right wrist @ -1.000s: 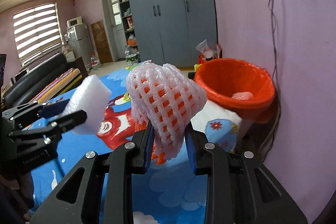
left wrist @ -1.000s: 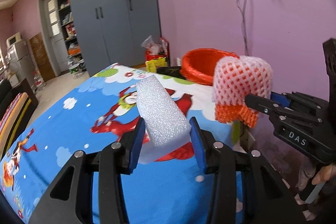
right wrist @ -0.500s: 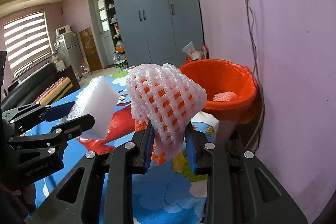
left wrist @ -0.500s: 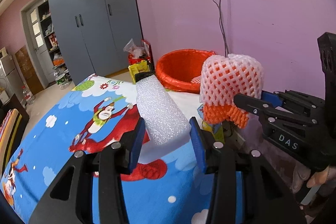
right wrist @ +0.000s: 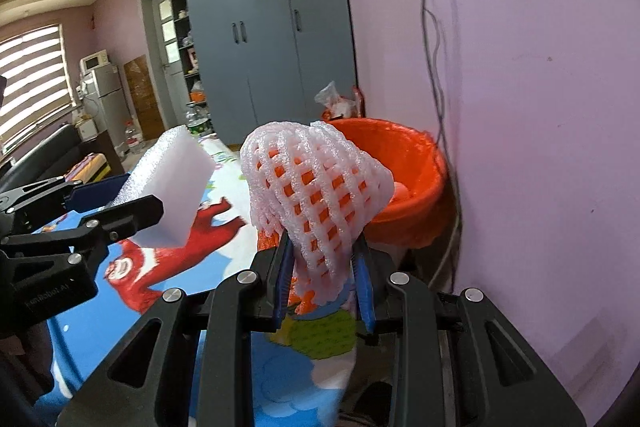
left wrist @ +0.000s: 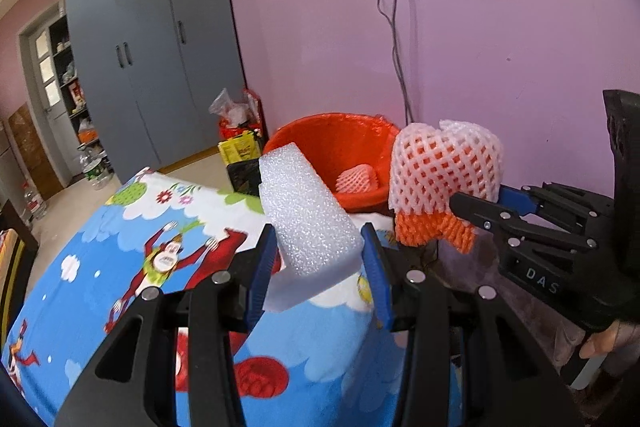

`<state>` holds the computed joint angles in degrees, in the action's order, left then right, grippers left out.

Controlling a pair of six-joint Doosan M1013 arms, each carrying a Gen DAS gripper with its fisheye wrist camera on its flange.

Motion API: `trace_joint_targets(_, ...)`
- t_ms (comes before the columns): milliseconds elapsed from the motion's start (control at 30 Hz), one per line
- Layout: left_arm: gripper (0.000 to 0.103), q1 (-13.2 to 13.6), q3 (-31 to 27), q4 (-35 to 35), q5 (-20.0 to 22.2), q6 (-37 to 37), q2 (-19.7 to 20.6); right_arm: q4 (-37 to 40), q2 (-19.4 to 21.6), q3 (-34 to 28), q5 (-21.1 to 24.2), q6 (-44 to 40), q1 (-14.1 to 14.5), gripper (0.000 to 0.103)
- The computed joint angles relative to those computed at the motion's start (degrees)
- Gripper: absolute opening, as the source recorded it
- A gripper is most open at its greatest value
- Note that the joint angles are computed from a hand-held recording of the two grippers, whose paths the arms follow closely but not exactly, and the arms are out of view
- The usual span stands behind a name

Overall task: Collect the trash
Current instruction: 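Carry the foam block and pink foam net to the wastebasket and release both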

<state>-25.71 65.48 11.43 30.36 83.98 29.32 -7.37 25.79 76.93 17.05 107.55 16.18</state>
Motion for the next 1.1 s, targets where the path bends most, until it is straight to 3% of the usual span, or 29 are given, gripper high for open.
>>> trace_joint_targets(133,0.042,0.29,-1.82,-4.45,-0.89,5.08,1.21,-4.95,0.75,-1.21,1.36,5.47,-0.69,0.028)
trace_joint_targets(267,0.042,0.96,-6.22,-9.71,0.85,9.98,3.73,-6.83,2.21,-3.65,3.20,7.85,-1.57,0.028)
trace_joint_targets(533,0.043,2.02,-17.32,-15.20,5.42,16.03,10.26,-4.52,7.56,-12.51,7.12,5.11,-2.95,0.030)
trace_joint_targets(900,0.044,4.10,-39.54,-23.65,15.53,17.71,23.25,0.86,18.19,-29.56,14.98,-1.17,-4.20,0.035)
trace_joint_targets(967,0.054,4.48,-45.86,-24.57,18.53,17.51,26.71,1.14,20.27,-32.97,15.66,-1.58,-4.30,0.037)
trace_joint_targets(1000,0.060,4.63,-48.34,-24.83,19.38,17.25,28.05,1.80,20.92,-33.92,15.47,-2.32,-4.39,0.041)
trace_joint_targets(1067,0.080,4.80,-53.37,-22.47,20.10,14.65,30.71,4.04,23.20,-37.65,15.70,-4.52,-4.72,0.071)
trace_joint_targets(1100,0.081,4.87,-54.75,-20.43,20.02,12.50,31.38,4.29,24.07,-39.07,15.76,-4.41,-4.84,0.082)
